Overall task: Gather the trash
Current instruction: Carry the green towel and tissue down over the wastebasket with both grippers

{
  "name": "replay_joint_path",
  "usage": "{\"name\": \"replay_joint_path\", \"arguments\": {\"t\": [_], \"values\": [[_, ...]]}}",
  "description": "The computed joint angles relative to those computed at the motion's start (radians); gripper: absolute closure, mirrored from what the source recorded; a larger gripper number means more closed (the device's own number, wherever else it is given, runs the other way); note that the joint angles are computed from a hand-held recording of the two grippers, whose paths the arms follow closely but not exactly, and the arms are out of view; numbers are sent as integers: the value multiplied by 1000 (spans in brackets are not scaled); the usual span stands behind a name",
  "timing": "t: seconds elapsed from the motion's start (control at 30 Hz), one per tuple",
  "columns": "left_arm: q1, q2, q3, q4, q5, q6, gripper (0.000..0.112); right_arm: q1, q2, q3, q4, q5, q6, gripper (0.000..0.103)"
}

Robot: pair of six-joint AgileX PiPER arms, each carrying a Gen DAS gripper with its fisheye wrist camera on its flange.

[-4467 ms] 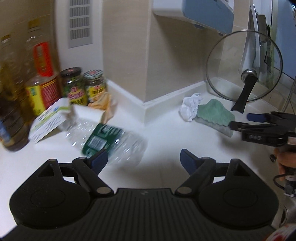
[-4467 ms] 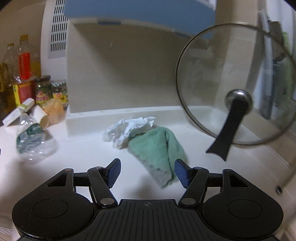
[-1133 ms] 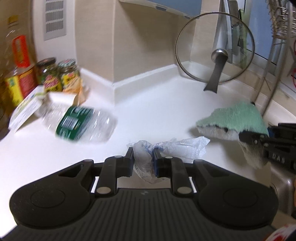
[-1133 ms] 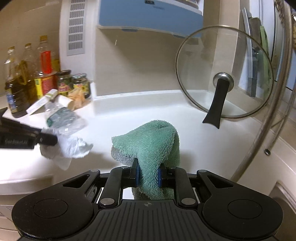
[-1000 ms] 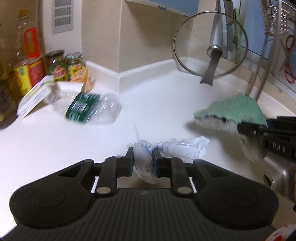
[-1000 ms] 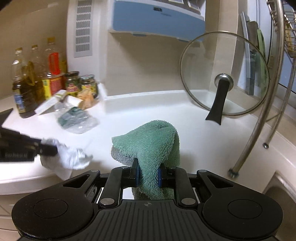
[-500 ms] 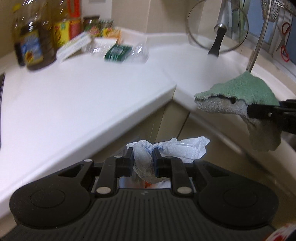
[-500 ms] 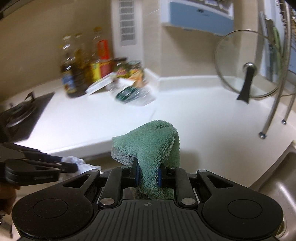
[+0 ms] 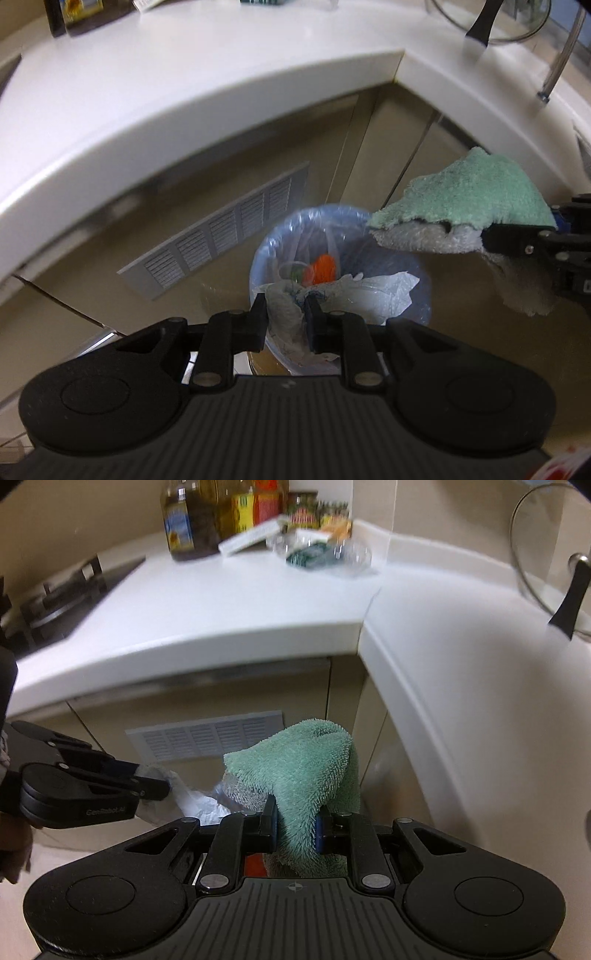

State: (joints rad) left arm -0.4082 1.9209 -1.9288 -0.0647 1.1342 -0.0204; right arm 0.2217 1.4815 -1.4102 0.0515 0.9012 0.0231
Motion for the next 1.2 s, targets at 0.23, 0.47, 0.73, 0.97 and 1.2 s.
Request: {"name": "replay_joint_path", "arguments": {"t": [0.23, 0.47, 0.73, 0.97, 1.2], "values": [[-20, 90, -66, 9, 31, -18, 94, -48, 73, 51, 55, -54, -112, 85], [-32, 147, -79, -3, 38, -21, 94, -28, 124, 108, 18, -109, -110, 85], [-39, 212, -116, -4, 36, -23, 94, -14, 172, 156, -36, -167, -75, 85], [-41, 280, -183, -9, 48, -11, 94, -13, 218, 160, -66, -204, -78, 85], [-43, 362, -260, -7, 54, 6, 94, -21, 267, 161, -76, -246, -85, 85]]}}
